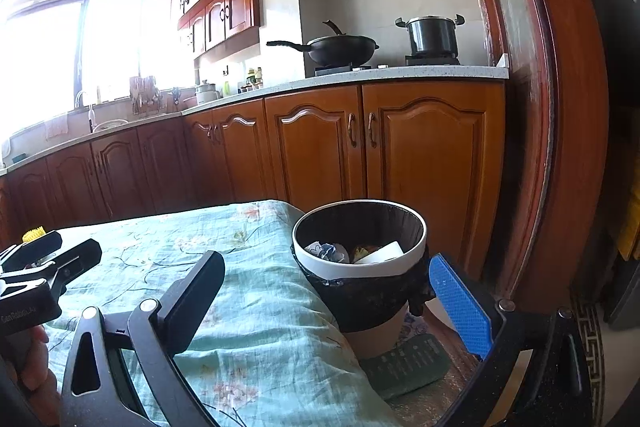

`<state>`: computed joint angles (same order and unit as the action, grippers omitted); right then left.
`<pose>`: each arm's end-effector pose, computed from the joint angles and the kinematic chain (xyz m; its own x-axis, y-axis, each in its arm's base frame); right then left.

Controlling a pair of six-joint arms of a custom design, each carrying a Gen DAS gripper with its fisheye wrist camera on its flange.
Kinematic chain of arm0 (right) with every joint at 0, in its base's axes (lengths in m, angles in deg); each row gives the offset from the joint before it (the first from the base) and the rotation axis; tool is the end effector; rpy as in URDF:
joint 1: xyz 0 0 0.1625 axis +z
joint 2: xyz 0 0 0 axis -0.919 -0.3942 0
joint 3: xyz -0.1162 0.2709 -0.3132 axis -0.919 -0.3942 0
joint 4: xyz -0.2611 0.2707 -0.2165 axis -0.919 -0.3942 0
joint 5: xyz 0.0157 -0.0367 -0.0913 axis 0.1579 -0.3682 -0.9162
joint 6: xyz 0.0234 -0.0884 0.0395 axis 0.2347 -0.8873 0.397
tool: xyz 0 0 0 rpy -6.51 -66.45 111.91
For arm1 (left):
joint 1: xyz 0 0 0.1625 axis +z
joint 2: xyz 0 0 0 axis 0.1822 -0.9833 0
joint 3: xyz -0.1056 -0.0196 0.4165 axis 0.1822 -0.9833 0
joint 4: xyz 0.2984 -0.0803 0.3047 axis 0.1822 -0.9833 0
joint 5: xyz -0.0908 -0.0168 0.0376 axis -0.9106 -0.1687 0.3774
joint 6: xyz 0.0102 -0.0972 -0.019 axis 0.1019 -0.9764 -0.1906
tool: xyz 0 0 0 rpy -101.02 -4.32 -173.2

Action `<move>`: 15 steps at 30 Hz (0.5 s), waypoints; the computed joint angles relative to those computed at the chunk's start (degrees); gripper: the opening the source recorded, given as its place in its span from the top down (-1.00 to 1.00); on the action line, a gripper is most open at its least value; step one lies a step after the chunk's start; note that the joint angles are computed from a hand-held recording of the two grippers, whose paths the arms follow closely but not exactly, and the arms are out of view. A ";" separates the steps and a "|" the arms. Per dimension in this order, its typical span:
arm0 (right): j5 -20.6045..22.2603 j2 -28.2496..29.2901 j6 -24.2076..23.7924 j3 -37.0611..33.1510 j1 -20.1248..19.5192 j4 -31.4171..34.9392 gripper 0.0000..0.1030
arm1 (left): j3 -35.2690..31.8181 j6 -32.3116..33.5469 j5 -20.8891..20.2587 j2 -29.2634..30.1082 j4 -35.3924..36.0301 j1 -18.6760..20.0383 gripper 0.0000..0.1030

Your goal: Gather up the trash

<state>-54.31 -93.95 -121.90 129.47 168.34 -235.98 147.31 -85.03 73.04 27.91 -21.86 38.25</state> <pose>0.1651 -0.5036 0.1934 -0.6849 0.4549 0.5692 -0.4482 0.3529 -0.8213 -0.2547 -0.5654 0.0675 -0.6546 0.4750 -0.5882 0.7526 0.3352 -0.5668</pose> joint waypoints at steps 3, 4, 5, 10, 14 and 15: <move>-0.04 0.15 0.03 0.08 -0.06 -0.44 -1.00 | -0.36 0.49 0.18 0.36 0.35 0.22 -0.99; -0.09 0.16 0.01 0.11 -0.04 -0.63 -1.00 | -0.32 0.55 0.11 0.36 0.21 0.24 -0.99; 0.00 0.20 -0.15 0.13 -0.10 -0.99 -1.00 | -0.27 0.68 0.37 0.31 0.17 0.37 -0.99; 0.46 0.24 -1.11 0.21 -0.09 -2.64 -1.00 | -0.03 1.21 0.43 0.11 -0.47 0.51 -0.99; 0.73 0.11 -0.97 0.37 -0.20 -2.75 -1.00 | 0.07 1.55 0.93 0.13 -1.03 0.81 -0.99; 0.72 0.11 -0.92 0.37 -0.22 -2.72 -1.00 | 0.26 1.72 0.98 0.05 -1.34 0.86 -0.99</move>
